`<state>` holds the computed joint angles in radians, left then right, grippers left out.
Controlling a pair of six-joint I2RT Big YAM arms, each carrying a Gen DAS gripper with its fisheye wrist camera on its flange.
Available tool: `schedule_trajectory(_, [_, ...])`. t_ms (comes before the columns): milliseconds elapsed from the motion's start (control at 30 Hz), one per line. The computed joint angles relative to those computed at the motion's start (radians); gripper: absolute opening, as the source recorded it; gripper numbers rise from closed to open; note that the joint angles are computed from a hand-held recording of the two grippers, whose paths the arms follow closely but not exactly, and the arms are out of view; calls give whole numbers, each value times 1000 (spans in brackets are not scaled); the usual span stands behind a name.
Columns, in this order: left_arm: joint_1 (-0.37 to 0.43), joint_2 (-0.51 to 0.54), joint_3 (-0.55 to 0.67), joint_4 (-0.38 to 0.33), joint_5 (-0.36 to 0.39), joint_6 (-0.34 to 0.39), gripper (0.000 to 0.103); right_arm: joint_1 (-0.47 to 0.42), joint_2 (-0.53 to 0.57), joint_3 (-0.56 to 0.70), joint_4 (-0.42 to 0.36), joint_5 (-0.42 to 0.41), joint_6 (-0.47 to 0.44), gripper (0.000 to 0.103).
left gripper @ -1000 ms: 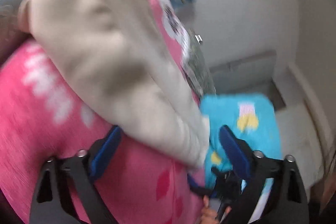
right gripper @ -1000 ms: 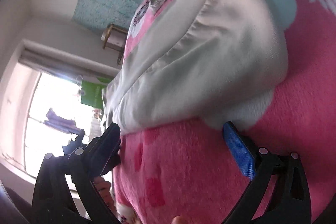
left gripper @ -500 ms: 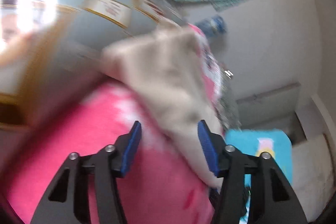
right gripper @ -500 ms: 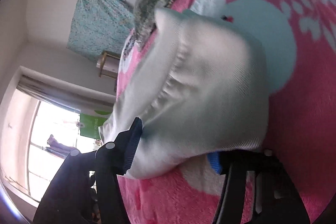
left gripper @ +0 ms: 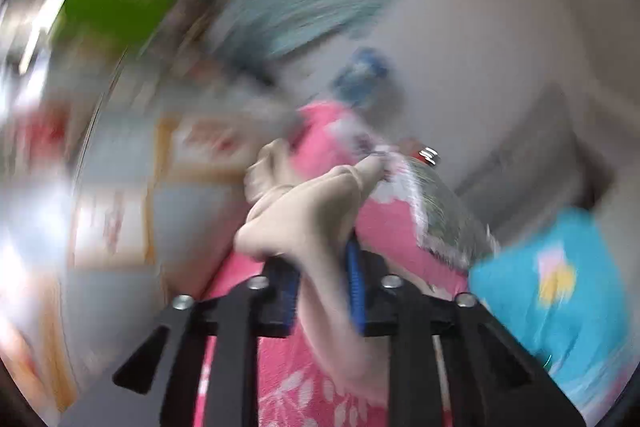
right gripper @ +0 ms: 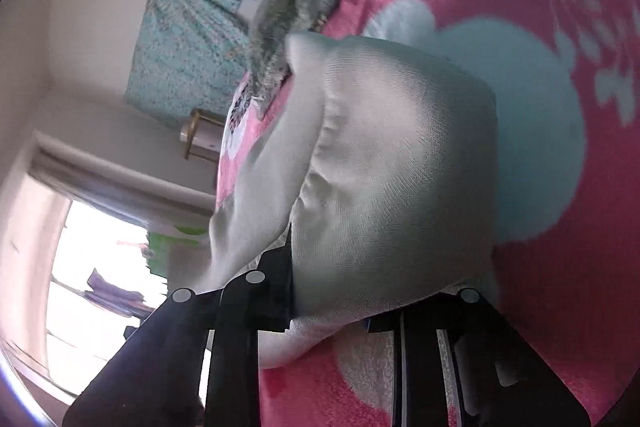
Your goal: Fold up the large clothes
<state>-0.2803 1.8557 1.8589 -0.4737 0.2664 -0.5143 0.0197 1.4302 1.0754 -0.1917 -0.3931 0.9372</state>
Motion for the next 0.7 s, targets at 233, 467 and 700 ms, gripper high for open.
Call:
schedule_trajectory(233, [74,-84,-254,-3,34,-327,13,-9,0,-18,24,-44,9,23])
schedule_trajectory(467, [86,-151,-313,19,-15,-378,38,-15,10,31,-57,-67,-35,27])
schedule_trajectory(700, [51,-180,-250,-46,-286,-150,38,13,-88,1,-191,98,-106,41])
